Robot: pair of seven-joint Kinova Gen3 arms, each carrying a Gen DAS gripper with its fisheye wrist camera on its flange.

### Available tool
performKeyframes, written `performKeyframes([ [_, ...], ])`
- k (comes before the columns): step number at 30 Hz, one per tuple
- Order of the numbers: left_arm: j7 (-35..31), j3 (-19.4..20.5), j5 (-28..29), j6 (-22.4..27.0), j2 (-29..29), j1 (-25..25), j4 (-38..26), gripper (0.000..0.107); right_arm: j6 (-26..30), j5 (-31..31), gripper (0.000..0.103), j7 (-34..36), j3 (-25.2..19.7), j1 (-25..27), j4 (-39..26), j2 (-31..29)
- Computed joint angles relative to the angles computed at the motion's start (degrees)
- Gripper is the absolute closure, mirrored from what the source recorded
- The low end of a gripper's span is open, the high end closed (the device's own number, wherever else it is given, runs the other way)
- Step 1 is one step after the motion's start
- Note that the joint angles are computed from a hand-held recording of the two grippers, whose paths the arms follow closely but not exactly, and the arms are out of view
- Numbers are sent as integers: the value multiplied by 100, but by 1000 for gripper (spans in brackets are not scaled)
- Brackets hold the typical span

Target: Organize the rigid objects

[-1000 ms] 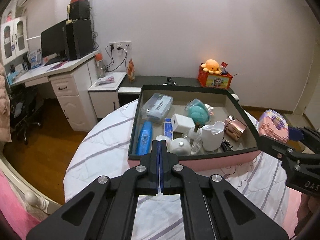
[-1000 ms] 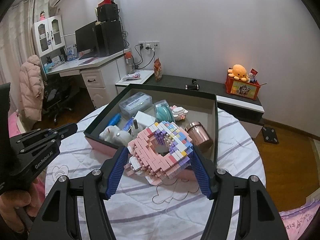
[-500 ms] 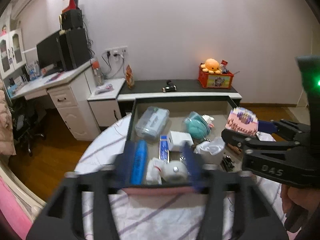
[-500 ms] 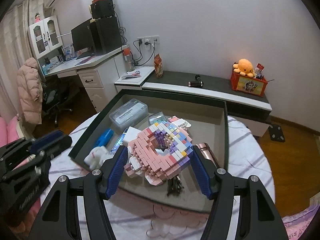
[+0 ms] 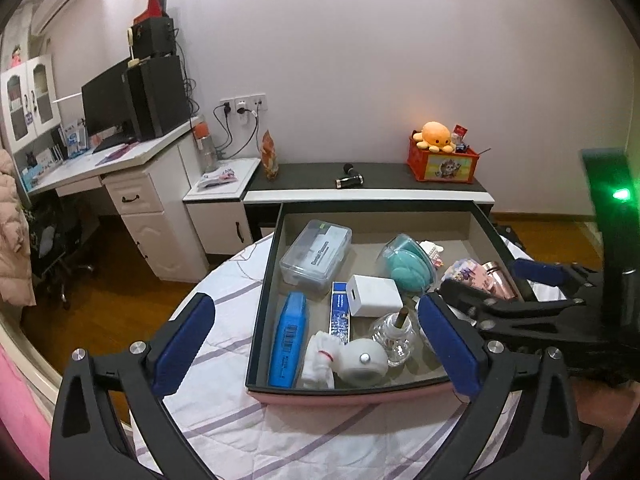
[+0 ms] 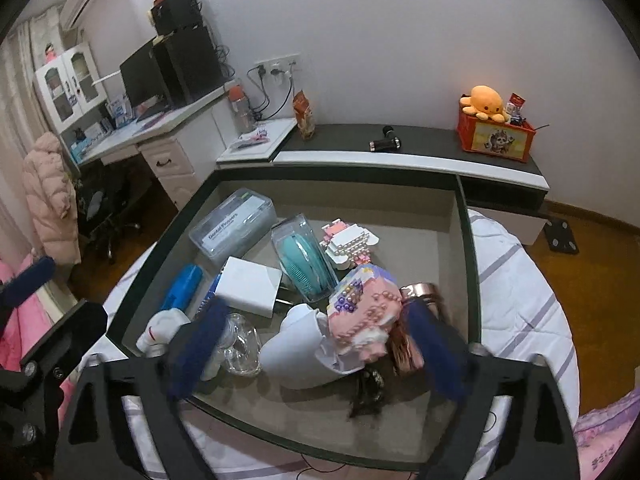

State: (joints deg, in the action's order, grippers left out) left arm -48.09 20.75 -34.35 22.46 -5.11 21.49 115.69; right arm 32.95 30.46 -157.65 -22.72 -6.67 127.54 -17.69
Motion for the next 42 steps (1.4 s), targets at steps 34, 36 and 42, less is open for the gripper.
performKeyframes([
  [34, -2949, -731, 3304, 1969, -4687, -289, 895, 5, 4635, -1628, 0, -455, -3457, 1410, -2451, -3552],
  [36, -3038, -652, 3425, 2236, -5006, -371, 874, 5, 4837, -1827, 0, -328, -3525, 1510, -2614, -3759],
  [42, -3323, -735, 3820, 2981, -5852, -451, 791, 5, 5325, -2311, 0, 37, -3582, 1814, -3064, -4326],
])
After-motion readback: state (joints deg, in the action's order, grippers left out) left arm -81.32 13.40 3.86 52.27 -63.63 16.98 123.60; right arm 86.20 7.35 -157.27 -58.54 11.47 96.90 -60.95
